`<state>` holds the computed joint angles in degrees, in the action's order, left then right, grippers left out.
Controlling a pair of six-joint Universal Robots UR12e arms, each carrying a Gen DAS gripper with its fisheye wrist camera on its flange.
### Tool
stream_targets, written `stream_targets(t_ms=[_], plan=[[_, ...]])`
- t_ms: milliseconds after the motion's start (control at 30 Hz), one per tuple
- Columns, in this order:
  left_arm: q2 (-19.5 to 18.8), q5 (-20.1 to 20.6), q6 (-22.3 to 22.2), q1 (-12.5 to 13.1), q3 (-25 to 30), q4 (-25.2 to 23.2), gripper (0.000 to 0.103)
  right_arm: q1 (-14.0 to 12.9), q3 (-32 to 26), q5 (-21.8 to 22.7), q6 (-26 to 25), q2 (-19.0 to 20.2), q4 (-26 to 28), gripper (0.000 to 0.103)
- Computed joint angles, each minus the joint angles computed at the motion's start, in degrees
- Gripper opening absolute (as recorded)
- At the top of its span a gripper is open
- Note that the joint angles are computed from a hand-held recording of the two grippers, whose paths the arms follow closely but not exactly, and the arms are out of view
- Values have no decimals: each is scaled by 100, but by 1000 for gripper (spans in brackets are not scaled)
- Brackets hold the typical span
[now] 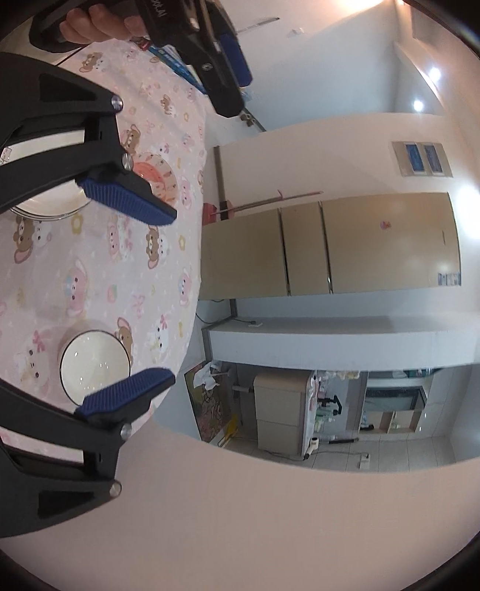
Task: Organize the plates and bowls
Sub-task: 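Raise both grippers and move them toward the white ribbed bowl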
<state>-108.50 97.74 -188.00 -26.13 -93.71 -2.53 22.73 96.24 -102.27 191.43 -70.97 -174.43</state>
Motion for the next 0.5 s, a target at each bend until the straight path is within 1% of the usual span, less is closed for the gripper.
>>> stream_targets(t_ms=[33, 100, 133, 267, 367, 433, 500], plan=[[-23, 23, 5, -32, 30, -2, 90, -34, 66, -12, 67, -46, -37, 83], [-74, 85, 22, -101, 99, -50, 90, -90, 159, -51, 186, -101, -102, 89], [-94, 98, 21, -122, 125, -66, 90, -115, 209, -86, 229, -129, -136, 90], [-146, 29, -20, -169, 204, -137, 90, -195, 352, -218, 355, -201, -150, 90], [-183, 33, -20, -200, 262, -95, 90, -248, 404, -245, 441, -244, -60, 91], [-217, 57, -83, -221, 293, -13, 90, -279, 413, -262, 391, -274, 25, 91], [-243, -82, -147, -207, 311, -26, 90, -279, 446, -357, 319, -305, 16, 91]])
